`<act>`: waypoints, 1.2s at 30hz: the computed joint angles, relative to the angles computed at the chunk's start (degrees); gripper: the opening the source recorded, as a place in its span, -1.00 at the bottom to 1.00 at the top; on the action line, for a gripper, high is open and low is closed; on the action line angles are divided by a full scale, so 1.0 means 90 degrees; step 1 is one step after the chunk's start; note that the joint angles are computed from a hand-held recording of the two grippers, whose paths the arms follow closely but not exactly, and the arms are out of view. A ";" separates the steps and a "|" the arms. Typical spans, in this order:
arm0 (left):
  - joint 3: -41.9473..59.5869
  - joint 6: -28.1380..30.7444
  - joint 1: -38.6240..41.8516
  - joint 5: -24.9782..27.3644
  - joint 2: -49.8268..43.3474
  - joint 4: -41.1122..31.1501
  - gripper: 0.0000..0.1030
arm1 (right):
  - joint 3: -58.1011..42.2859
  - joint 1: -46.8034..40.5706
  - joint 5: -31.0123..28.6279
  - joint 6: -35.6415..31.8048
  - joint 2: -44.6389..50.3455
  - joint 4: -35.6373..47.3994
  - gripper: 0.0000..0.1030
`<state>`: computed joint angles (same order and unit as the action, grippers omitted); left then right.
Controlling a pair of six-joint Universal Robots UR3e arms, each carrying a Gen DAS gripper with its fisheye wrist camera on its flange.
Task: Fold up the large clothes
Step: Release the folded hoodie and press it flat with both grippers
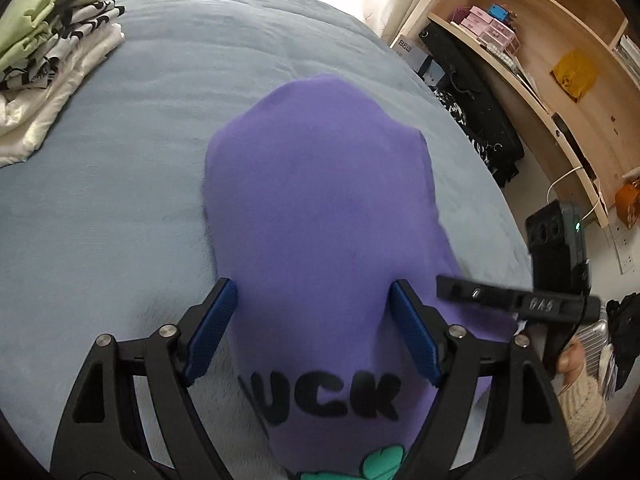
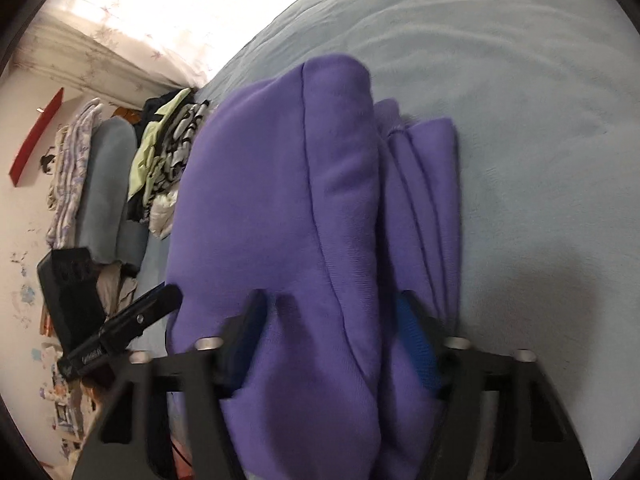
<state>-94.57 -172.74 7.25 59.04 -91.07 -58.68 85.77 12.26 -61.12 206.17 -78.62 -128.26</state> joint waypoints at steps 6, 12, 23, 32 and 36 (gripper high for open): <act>0.0187 0.0061 -0.0278 0.0212 -0.0099 0.0093 0.49 | 0.1347 0.0187 -0.0500 0.0280 -0.0955 -0.1409 -0.69; -0.0225 0.0122 -0.1072 0.1086 -0.0102 0.1221 0.65 | 0.3223 0.0460 -0.1204 0.0862 -0.2104 -0.2169 -0.72; -0.1517 -0.0312 -0.1481 0.1601 -0.0210 0.3480 0.93 | 0.3128 0.1101 -0.2089 0.1350 -0.1693 -0.2615 -0.71; -0.0582 -0.0228 -0.0535 0.0211 -0.0242 0.1505 0.99 | 0.0998 0.0851 -0.1795 0.0787 -0.1297 -0.0622 -0.12; -0.0042 -0.0405 -0.0150 -0.0100 -0.0426 0.1249 0.99 | -0.0085 0.0595 -0.1827 0.0645 -0.0787 -0.0345 0.42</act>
<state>-94.95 -176.39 5.90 58.14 -94.90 -47.44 85.01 17.62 -77.56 211.98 -85.70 -131.37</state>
